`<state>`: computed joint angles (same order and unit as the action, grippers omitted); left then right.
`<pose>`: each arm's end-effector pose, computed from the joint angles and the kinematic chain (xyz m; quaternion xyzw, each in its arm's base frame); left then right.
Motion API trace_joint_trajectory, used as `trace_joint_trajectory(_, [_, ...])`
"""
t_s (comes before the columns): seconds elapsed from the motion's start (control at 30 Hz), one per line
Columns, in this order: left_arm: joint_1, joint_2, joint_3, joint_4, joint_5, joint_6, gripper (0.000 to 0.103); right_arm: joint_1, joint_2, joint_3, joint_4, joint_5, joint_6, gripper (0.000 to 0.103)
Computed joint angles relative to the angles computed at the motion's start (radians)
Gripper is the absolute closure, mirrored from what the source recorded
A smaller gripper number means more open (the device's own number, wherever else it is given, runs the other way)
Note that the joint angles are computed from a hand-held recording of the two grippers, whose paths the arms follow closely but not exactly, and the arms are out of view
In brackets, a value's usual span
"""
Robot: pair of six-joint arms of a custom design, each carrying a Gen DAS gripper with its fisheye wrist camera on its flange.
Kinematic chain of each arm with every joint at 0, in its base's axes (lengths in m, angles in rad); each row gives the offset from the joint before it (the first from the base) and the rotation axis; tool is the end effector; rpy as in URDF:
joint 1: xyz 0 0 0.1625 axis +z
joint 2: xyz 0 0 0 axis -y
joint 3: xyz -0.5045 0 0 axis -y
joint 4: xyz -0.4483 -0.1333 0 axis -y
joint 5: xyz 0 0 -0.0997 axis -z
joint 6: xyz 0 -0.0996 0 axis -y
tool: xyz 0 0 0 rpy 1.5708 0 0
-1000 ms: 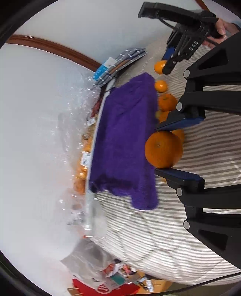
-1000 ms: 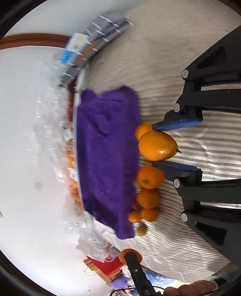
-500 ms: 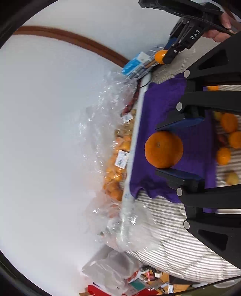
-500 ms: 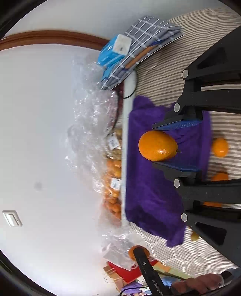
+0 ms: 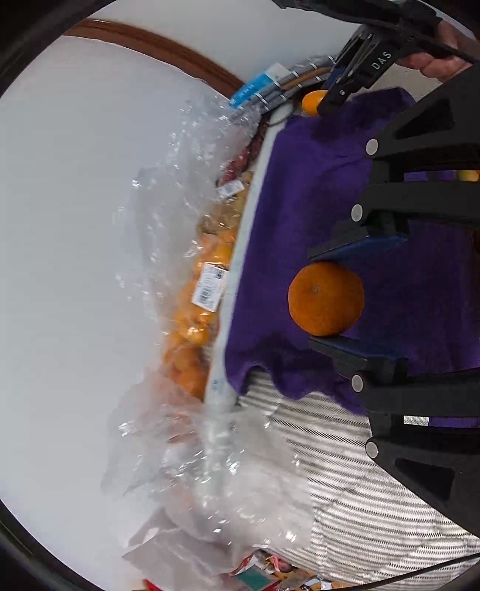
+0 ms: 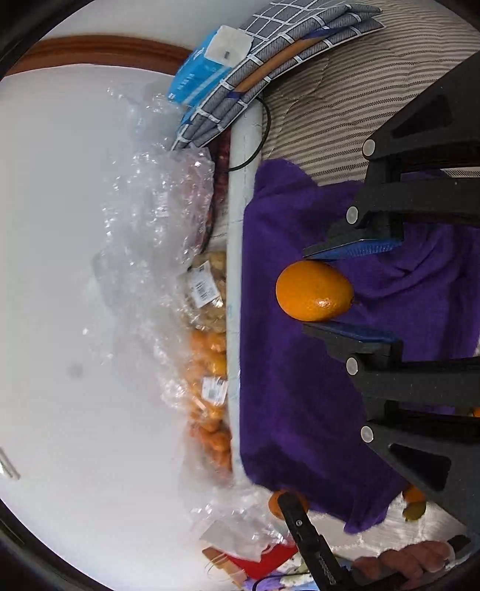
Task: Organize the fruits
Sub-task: 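Lower both fruits onto the purple towel and open both grippers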
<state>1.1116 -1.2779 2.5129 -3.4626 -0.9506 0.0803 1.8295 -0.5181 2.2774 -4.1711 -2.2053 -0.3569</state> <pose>-0.0156 -0.4629 0.2189 0.1454 0.8950 -0.3560 0.2258 0.1947 -0.4456 -0.0072 0.1414 -0.8651 0.3734 0.3035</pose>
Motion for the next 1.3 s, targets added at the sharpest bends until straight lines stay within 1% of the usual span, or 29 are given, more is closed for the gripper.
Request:
trace_joint_trajectory(0.1, [0.013,0.008,-0.006,0.028,-0.022,-0.002,0.065,-0.023,0.003,-0.003,0.03,0.013,0.02,0.071])
trace_joint_trajectory(0.2, [0.02,0.013,-0.012,0.048,-0.026,-0.012,0.065,-0.041,0.006,-0.009,0.062,0.02,0.031,0.071])
trace_joint_trajectory(0.27, [0.021,0.02,-0.016,0.066,-0.019,-0.018,0.065,-0.046,0.015,-0.019,0.088,0.005,0.039,0.071])
trace_joint_trajectory(0.37, [0.017,0.036,-0.018,0.058,0.016,-0.015,0.065,-0.053,0.024,-0.031,0.122,-0.006,0.046,0.071])
trace_joint_trajectory(0.47, [0.023,0.035,-0.024,0.082,0.017,-0.029,0.065,-0.055,0.026,-0.036,0.148,-0.015,0.056,0.071])
trace_joint_trajectory(0.53, [0.028,0.039,-0.029,0.099,0.021,-0.041,0.065,-0.057,0.023,-0.032,0.153,-0.014,0.066,0.071])
trace_joint_trajectory(0.67, [0.028,0.057,-0.034,0.103,0.056,-0.04,0.065,-0.057,0.017,-0.02,0.137,-0.014,0.075,0.069])
trace_joint_trajectory(0.73, [0.033,0.061,-0.039,0.118,0.063,-0.049,0.065,-0.054,0.013,-0.009,0.128,-0.018,0.073,0.061])
trace_joint_trajectory(0.8, [0.038,0.06,-0.043,0.134,0.06,-0.057,0.065,-0.048,0.01,-0.003,0.12,-0.028,0.078,0.044])
trace_joint_trajectory(0.83, [0.035,0.063,-0.044,0.13,0.064,-0.055,0.065,-0.045,0.008,-0.001,0.116,-0.03,0.079,0.041])
trace_joint_trajectory(0.87, [0.033,0.064,-0.043,0.129,0.066,-0.053,0.065,-0.041,0.008,0.0,0.111,-0.033,0.078,0.033])
trace_joint_trajectory(0.9, [0.031,0.062,-0.043,0.136,0.066,-0.053,0.064,-0.037,0.007,0.002,0.106,-0.036,0.076,0.029])
trace_joint_trajectory(0.93, [0.028,0.058,-0.042,0.136,0.058,-0.049,0.062,-0.032,0.009,0.003,0.096,-0.04,0.068,0.029])
trace_joint_trajectory(1.0, [0.02,0.056,-0.03,0.1,0.046,-0.029,0.05,-0.023,0.013,0.004,0.084,-0.052,0.062,0.029])
trace_joint_trajectory(1.03, [0.014,0.055,-0.025,0.084,0.05,-0.022,0.048,-0.019,0.015,0.003,0.076,-0.06,0.062,0.029])
trace_joint_trajectory(1.1, [0.0,0.057,-0.01,0.033,0.056,0.004,0.048,-0.01,0.021,0.006,0.04,-0.07,0.054,0.029])
trace_joint_trajectory(1.17, [-0.013,0.055,0.0,-0.001,0.069,0.015,0.048,-0.002,0.022,0.019,0.0,-0.06,0.042,0.029])
trace_joint_trajectory(1.2, [-0.019,0.055,0.004,-0.011,0.081,0.016,0.048,0.002,0.02,0.03,-0.017,-0.055,0.039,0.029])
trace_joint_trajectory(1.3, [-0.023,0.044,0.01,-0.024,0.076,0.022,0.048,0.014,0.01,0.065,-0.051,-0.065,0.056,0.029])
